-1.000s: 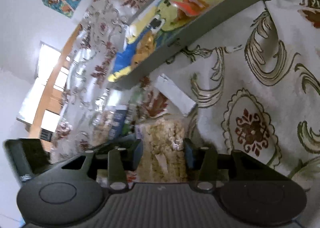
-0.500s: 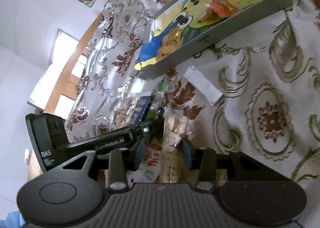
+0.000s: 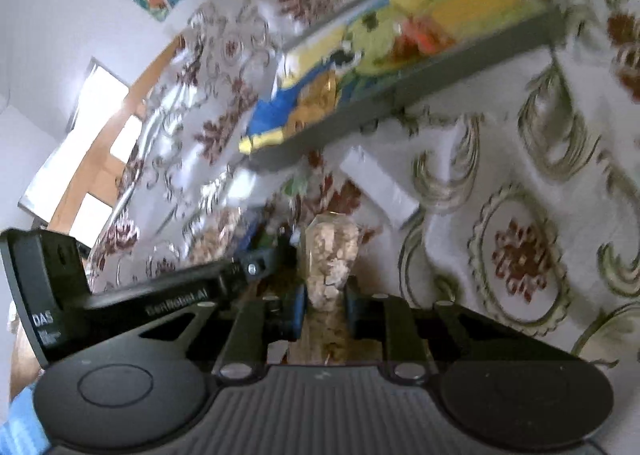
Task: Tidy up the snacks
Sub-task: 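Lift the rice-crispy bar with the right tool while the left tool lifts the jerky packet over the tray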
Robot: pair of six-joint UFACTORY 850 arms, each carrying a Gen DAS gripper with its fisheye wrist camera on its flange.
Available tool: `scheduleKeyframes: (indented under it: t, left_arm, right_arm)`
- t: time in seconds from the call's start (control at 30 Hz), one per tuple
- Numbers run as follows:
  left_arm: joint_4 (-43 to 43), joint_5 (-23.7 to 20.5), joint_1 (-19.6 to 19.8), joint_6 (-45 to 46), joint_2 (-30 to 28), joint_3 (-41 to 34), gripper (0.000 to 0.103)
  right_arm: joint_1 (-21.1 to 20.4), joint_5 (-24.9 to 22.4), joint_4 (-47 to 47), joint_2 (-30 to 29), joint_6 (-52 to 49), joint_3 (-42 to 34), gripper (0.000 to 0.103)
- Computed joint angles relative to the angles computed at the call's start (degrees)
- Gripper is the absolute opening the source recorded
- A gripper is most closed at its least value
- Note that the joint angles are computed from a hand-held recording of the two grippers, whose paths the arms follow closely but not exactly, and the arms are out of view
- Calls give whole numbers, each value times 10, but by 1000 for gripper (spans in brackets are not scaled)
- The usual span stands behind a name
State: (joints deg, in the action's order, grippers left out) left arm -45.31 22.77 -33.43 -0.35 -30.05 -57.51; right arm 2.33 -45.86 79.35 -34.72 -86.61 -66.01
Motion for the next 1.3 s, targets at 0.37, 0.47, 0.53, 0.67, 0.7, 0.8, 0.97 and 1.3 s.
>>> scheduleKeyframes:
  t: [0.37,0.47,0.53,0.67,0.7,0.8,0.97,1.3]
  left_arm:
    - [87,83,-8,-114,14,29,30]
    - [120,125,-9,-156,22,42,30]
    - [119,147,-10,-159,24,45,30]
    - [121,196,-1,-174,17,40,30]
    - [122,203,4,-177,14,34,30]
    - [105,219,22,-175,-3,4,30]
    - [83,238,48,-146,-25,-41,30]
    - [97,223,95,-155,-70,-78,30]
  right_arm:
    - [-9,-1,64,17,-53,17,22]
    - [-14,-13,90,17,-70,20,22]
    - [-19,-35,129,18,-100,25,22]
    - [-17,-62,206,19,-161,27,22]
    - [-14,-63,221,17,-172,22,22]
    - [-5,-58,249,4,-168,-4,22]
    - [16,-44,307,-27,-172,-61,22]
    - [68,36,371,-106,-219,-167,22]
